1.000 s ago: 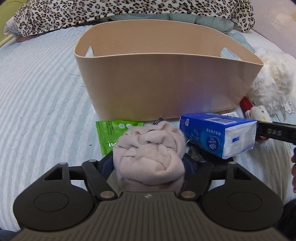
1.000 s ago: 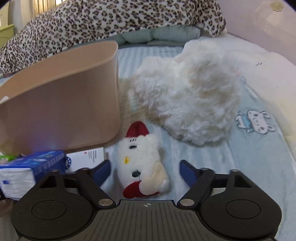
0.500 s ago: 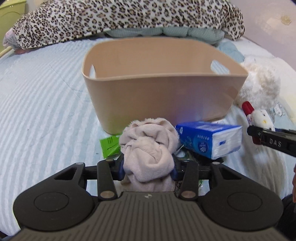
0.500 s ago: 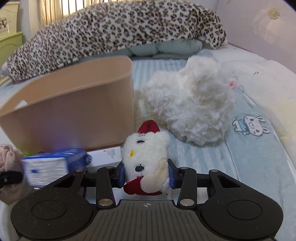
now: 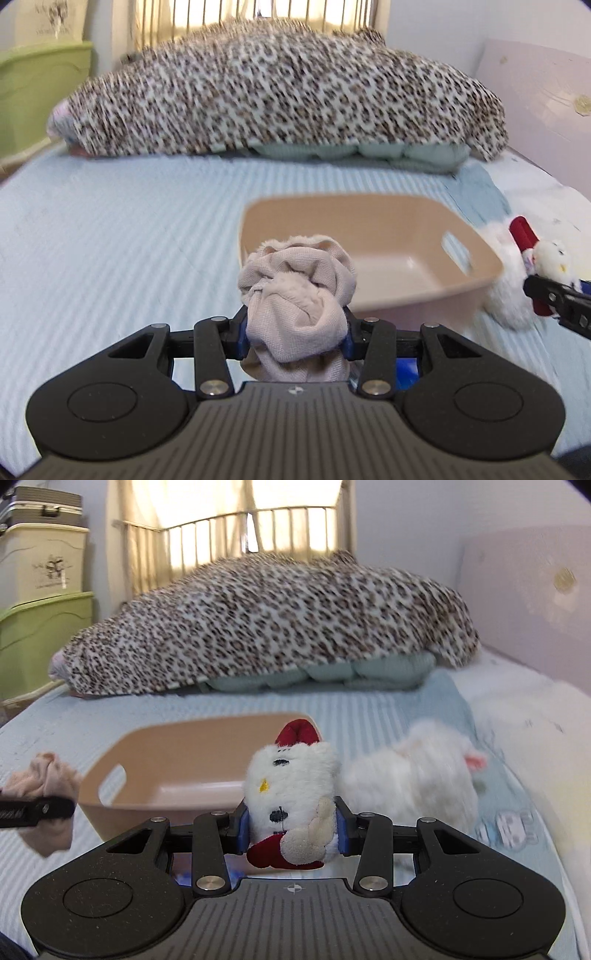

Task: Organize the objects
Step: 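Drop the cloth into the basket with left tool while right tool drops the doll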

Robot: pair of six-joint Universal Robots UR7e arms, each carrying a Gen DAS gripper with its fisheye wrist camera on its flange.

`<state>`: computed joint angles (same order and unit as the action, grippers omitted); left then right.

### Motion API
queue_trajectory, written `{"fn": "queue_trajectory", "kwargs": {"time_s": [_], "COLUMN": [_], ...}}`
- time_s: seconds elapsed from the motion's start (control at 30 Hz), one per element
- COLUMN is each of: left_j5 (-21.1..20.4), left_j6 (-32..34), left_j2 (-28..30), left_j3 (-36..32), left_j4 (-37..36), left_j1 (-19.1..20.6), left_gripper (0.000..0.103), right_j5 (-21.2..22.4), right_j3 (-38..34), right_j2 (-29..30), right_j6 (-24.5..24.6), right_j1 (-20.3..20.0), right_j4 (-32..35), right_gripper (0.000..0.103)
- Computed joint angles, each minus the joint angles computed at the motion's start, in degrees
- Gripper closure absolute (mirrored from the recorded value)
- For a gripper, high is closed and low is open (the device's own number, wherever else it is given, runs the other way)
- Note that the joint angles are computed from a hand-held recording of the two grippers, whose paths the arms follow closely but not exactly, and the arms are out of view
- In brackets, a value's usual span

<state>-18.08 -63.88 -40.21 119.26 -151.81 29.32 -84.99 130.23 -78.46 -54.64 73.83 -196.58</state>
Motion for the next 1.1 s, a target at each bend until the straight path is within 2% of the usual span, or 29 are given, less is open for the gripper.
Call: {"fn": "queue_trajectory", "kwargs": {"time_s": [0.1,0.23,0.33,0.5,0.57,0.67,0.77,0.83,0.87,0.93,1.03,1.07,1.1], "left_j5": [2.7,5.5,4.4,1.7,0.9,-0.3,-0.3,0.7,2.0,3.9,3.2,3.2,3.3], "left_j6": [3.4,11.3,17.0,18.0,20.7,21.0,22.9,22.7,21.8,19.9,17.4,15.8,14.1], "left_j2": [0.2,2.6,4.5,6.5,7.8,8.2,8.7,8.8,8.9,8.6,6.7,5.9,5.1], "left_j3": [-2.2,-6.9,-10.4,-13.3,-13.4,-13.4,-13.0,-12.8,-12.5,-11.8,-10.3,-9.7,-9.0], "left_j4": [-0.8,-3.6,-5.9,-5.0,-9.0,-7.8,-8.8,-8.5,-7.8,-6.9,-5.2,-4.0,-2.6], "left_j1": [1.5,4.5,7.2,10.6,11.3,12.1,11.9,11.4,10.9,9.8,8.4,7.8,7.1], "left_gripper": [0.057,0.057,0.057,0.057,0.056,0.055,0.047,0.036,0.034,0.029,0.022,0.02,0.015], "right_j5": [-0.3,-1.5,-3.5,-7.3,-8.5,-10.0,-11.3,-11.6,-11.3,-10.7,-9.7,-9.5,-9.3], "right_j3": [-1.7,-4.1,-6.2,-9.2,-10.1,-10.7,-11.1,-10.8,-10.5,-9.4,-7.2,-6.5,-5.8], "right_j2": [2.0,5.0,7.5,11.6,13.0,14.5,15.3,15.2,14.8,13.9,12.3,11.7,10.9], "right_j6": [-0.6,-1.0,-1.6,-1.7,-1.5,-1.9,-1.9,-1.3,-1.2,-1.4,-3.6,-4.2,-4.6], "right_j1": [2.1,4.8,6.4,7.9,8.2,8.2,8.3,8.3,8.2,8.1,8.2,8.3,8.4], "right_j4": [-0.5,-0.5,0.1,1.9,2.4,2.5,3.2,3.4,3.4,2.6,-0.6,-1.4,-1.7], "right_gripper": [0.063,0.063,0.063,0.063,0.063,0.063,0.061,0.051,0.05,0.034,0.019,0.017,0.012]}}
